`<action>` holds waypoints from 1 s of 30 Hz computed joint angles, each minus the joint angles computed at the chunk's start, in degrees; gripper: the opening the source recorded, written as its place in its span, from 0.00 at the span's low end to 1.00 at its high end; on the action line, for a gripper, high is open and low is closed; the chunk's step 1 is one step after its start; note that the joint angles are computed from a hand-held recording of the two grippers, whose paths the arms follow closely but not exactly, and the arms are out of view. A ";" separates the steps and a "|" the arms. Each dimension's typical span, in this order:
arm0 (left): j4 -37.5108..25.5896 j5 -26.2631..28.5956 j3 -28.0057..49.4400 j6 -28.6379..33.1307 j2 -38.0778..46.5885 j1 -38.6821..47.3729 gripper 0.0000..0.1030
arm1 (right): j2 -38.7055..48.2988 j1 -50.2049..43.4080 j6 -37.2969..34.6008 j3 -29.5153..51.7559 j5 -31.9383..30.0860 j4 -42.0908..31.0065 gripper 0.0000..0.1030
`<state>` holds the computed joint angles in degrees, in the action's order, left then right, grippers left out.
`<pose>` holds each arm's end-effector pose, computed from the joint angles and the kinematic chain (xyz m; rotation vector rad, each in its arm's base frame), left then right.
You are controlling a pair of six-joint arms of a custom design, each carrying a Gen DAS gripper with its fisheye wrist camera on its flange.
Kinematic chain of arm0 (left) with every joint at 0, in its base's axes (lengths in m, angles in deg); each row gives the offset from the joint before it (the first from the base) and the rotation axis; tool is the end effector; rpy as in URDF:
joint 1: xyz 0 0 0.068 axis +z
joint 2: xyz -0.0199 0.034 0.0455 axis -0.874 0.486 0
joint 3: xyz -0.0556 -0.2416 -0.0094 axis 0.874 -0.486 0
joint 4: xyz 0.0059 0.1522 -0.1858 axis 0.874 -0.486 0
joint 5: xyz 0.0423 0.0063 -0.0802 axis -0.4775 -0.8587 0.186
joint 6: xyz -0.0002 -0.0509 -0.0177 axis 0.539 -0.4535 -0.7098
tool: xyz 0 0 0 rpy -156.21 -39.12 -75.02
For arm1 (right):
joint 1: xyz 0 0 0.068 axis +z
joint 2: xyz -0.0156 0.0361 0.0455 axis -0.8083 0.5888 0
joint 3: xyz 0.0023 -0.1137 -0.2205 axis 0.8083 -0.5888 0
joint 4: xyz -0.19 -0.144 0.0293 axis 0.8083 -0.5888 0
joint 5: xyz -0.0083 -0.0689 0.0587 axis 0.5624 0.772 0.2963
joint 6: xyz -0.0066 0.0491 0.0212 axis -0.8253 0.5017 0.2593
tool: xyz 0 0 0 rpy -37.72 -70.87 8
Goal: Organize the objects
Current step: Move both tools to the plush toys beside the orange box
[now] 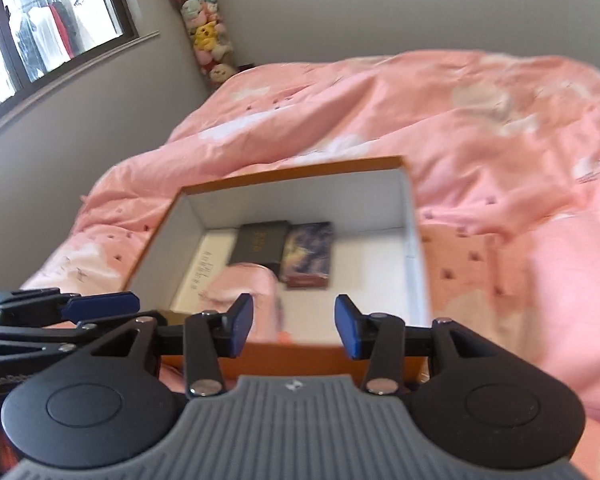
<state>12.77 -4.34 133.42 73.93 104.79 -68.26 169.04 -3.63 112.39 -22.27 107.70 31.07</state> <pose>0.3262 -0.0647 0.1610 0.9118 2.2465 -0.7479 0.2370 0.2548 0.1909 0.2692 2.2901 0.1676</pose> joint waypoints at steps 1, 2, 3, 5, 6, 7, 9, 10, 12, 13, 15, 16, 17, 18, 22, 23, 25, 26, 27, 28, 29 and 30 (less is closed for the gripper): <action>-2.34 0.07 0.14 0.64 0.29 -0.34 0.48 | -0.93 1.32 1.10 -0.93 1.28 -1.61 0.47; -4.60 -0.24 0.55 0.74 0.89 -0.82 0.48 | -1.61 2.49 2.46 -1.39 1.86 -3.76 0.47; -6.56 -0.43 0.93 0.68 1.63 -1.25 0.48 | -2.09 3.54 3.97 -1.72 2.06 -5.89 0.46; -9.17 -0.59 1.03 0.67 2.97 -1.77 0.48 | -2.36 5.52 8.09 -2.40 2.12 -9.66 0.45; -9.74 -0.94 0.71 0.82 3.31 -2.03 0.48 | -2.50 6.46 10.66 -2.96 1.77 -11.32 0.41; -9.61 -1.50 -0.28 0.48 3.09 -2.32 0.48 | -2.61 7.19 13.13 -4.05 1.21 -11.69 0.38; -9.11 -4.13 -1.31 -1.16 3.35 -3.47 0.46 | -2.80 8.00 17.49 -6.18 -0.40 -11.74 0.29; -8.85 -5.38 -1.71 -1.82 3.63 -3.96 0.42 | -2.27 8.62 19.74 -6.40 -0.39 -12.88 0.28; -8.68 -6.68 -2.64 -3.05 4.11 -4.67 0.41 | -0.50 10.10 23.91 -5.54 0.80 -16.85 0.26; -8.97 -6.74 -2.82 -3.18 4.51 -4.89 0.41 | 0.20 10.60 25.21 -5.29 0.94 -18.37 0.25; -9.16 -6.07 -3.64 -2.92 4.54 -5.20 0.41 | 0.83 10.99 26.02 -5.67 -0.05 -18.97 0.24; -9.09 -5.65 -4.24 -2.89 4.10 -5.41 0.41 | 0.91 10.96 25.77 -6.23 -0.87 -18.13 0.23; -8.88 -5.36 -4.58 -2.95 3.93 -5.59 0.41 | 1.05 10.96 25.65 -6.39 -1.47 -17.85 0.23; -8.49 -5.36 -4.99 -3.25 3.59 -5.83 0.41 | 1.44 10.94 25.42 -6.37 -1.96 -17.71 0.23; -8.37 -5.41 -4.36 -4.89 4.07 -5.93 0.42 | 1.85 10.59 23.64 -7.33 -4.33 -14.60 0.17; -8.88 -5.36 -3.55 -5.37 4.86 -5.89 0.43 | 1.37 10.60 22.79 -8.10 -4.90 -12.82 0.17; -9.39 -6.13 -2.19 -6.80 6.15 -6.04 0.43 | 1.66 10.64 20.36 -8.14 -6.23 -10.27 0.17; -9.57 -6.50 -1.58 -7.29 6.71 -5.99 0.43 | 2.53 10.54 19.36 -7.45 -6.99 -9.94 0.14; -9.83 -6.86 -0.93 -7.84 7.26 -5.91 0.43 | 3.68 10.48 18.65 -6.39 -7.64 -10.32 0.13; -9.80 -7.21 -0.40 -8.54 7.79 -5.84 0.43 | 4.42 10.44 18.18 -5.89 -8.26 -10.22 0.12; -9.91 -7.53 0.19 -9.04 8.33 -5.82 0.43 | 4.54 10.31 17.77 -6.26 -8.98 -9.23 0.11; -10.38 -7.77 1.06 -9.34 9.02 -5.83 0.43 | 4.46 10.23 17.56 -6.80 -9.57 -8.25 0.11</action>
<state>2.39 -12.11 134.47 64.59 113.81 -74.09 173.50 6.60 129.95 -29.06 98.13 22.82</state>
